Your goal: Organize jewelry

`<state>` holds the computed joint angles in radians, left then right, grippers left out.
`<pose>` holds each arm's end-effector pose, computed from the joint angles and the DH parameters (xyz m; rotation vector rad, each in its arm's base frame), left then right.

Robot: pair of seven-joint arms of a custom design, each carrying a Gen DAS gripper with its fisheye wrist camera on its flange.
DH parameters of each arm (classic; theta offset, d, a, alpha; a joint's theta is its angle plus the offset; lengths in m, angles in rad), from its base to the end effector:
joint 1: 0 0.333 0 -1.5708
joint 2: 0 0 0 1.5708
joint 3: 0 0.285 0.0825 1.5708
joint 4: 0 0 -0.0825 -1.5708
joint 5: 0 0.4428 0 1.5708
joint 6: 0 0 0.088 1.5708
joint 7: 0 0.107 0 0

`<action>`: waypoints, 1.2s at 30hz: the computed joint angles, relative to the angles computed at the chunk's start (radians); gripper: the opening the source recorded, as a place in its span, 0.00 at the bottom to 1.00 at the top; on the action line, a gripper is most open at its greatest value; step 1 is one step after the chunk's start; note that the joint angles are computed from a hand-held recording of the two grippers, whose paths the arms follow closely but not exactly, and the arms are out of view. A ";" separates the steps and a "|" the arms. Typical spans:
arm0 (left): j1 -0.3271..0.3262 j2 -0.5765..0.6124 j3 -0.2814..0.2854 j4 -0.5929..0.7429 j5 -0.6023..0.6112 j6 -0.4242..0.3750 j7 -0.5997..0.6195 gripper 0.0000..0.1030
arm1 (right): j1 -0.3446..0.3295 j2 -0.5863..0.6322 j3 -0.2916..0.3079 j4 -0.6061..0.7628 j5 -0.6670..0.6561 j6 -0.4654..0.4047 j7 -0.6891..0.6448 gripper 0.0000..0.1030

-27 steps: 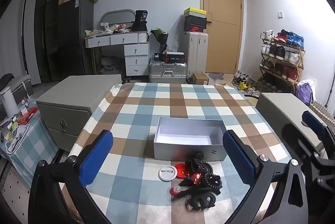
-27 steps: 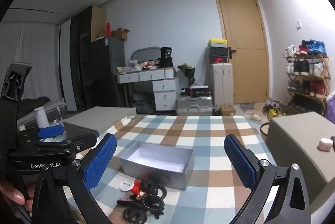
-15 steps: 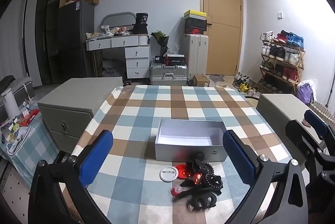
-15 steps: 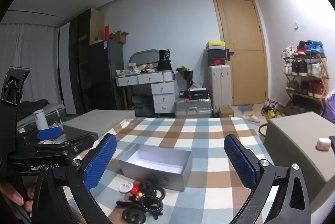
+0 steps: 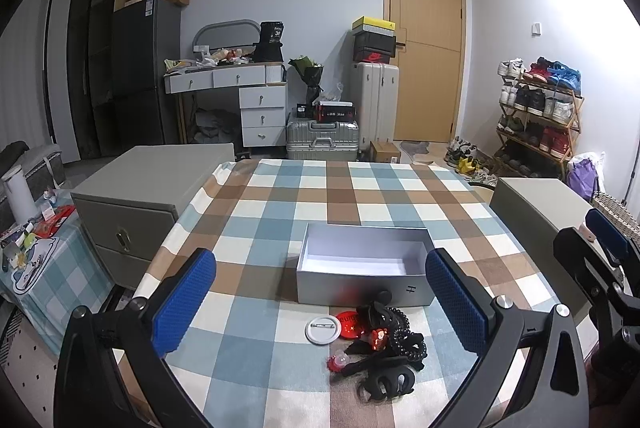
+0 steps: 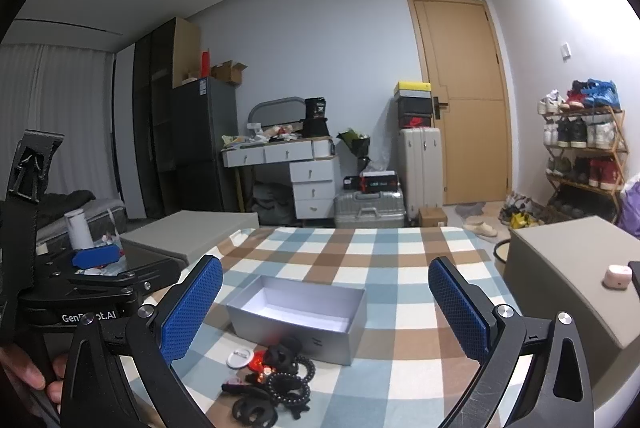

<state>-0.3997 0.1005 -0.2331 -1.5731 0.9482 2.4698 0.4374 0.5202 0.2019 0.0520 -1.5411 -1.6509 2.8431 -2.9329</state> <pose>0.5653 -0.4073 0.6339 -1.5498 1.5620 -0.9941 0.5735 0.4279 0.5757 -1.3810 1.1518 -0.8835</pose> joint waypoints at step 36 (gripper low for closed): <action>0.002 0.001 0.003 -0.005 -0.050 0.001 0.036 0.99 | 0.005 0.017 -0.009 0.009 0.040 0.021 -0.040 1.00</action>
